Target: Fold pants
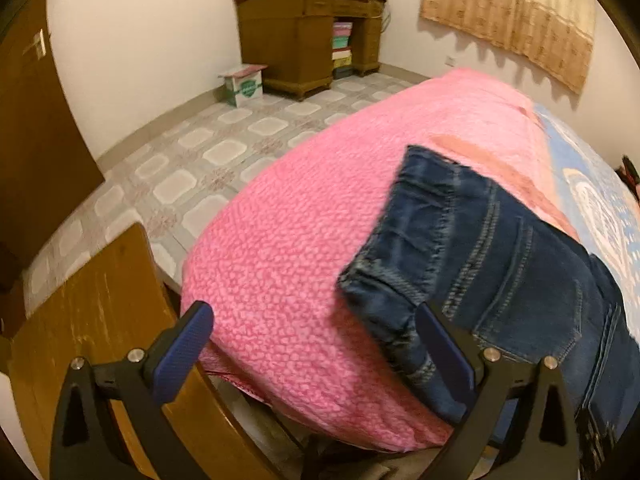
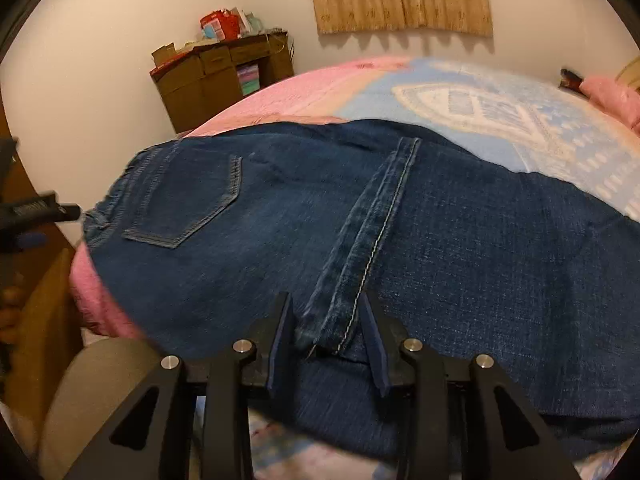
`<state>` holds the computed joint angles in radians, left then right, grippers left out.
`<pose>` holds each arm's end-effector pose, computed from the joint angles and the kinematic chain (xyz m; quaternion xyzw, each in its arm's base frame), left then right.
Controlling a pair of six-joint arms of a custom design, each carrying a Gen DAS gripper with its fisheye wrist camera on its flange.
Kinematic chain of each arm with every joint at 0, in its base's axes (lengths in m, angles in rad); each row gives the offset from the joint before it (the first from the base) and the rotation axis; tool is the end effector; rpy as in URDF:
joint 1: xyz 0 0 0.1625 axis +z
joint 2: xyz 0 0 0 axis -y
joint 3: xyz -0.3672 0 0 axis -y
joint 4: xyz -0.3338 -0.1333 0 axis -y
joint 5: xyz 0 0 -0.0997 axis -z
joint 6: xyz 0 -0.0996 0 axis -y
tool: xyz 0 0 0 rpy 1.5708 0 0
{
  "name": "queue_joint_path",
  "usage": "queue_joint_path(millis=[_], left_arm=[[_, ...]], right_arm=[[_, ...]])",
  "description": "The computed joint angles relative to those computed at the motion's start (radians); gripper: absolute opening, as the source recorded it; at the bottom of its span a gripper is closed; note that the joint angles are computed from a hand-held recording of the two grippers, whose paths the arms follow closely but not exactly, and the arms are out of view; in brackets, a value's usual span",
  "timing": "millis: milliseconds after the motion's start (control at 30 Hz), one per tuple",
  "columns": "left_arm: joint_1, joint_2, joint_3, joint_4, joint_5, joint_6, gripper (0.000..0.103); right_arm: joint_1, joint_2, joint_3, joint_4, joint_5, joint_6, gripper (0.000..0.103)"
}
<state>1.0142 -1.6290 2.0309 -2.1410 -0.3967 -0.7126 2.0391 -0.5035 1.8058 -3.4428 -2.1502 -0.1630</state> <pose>-0.0152 -0.4506 0.3773 -0.1111 0.8235 -0.3836 0.4030 0.3136 -0.4455 0.0014 0.2092 -0.8992 0.3079 0.2300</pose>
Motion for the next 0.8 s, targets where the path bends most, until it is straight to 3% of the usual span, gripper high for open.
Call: queue_joint_path(millis=[100, 233, 333, 467, 567, 700, 800], left_arm=[[0.054, 0.028, 0.001, -0.148, -0.095, 0.052, 0.103], [0.079, 0.031, 0.041, -0.264, -0.175, -0.022, 0.103], [0.094, 0.06, 0.067, -0.386, -0.225, -0.048, 0.103], [0.097, 0.143, 0.025, -0.368, -0.28, -0.109, 0.103], [0.074, 0.203, -0.01, -0.303, -0.191, -0.182, 0.103], [0.077, 0.239, -0.06, -0.291, -0.194, -0.228, 0.103], [0.068, 0.275, -0.115, -0.24, -0.175, -0.234, 0.093]], right_arm=[[-0.016, -0.078, 0.059, 0.062, 0.068, 0.116, 0.038], [0.041, -0.08, 0.122, -0.071, 0.032, 0.069, 0.038], [0.061, -0.078, 0.103, -0.057, 0.037, 0.053, 0.038], [0.062, -0.076, 0.086, -0.007, 0.056, 0.064, 0.038], [0.051, -0.081, 0.082, 0.029, 0.067, 0.097, 0.038], [0.056, -0.087, 0.091, 0.016, 0.051, 0.105, 0.038], [0.057, -0.1, 0.099, 0.015, 0.048, 0.124, 0.038]])
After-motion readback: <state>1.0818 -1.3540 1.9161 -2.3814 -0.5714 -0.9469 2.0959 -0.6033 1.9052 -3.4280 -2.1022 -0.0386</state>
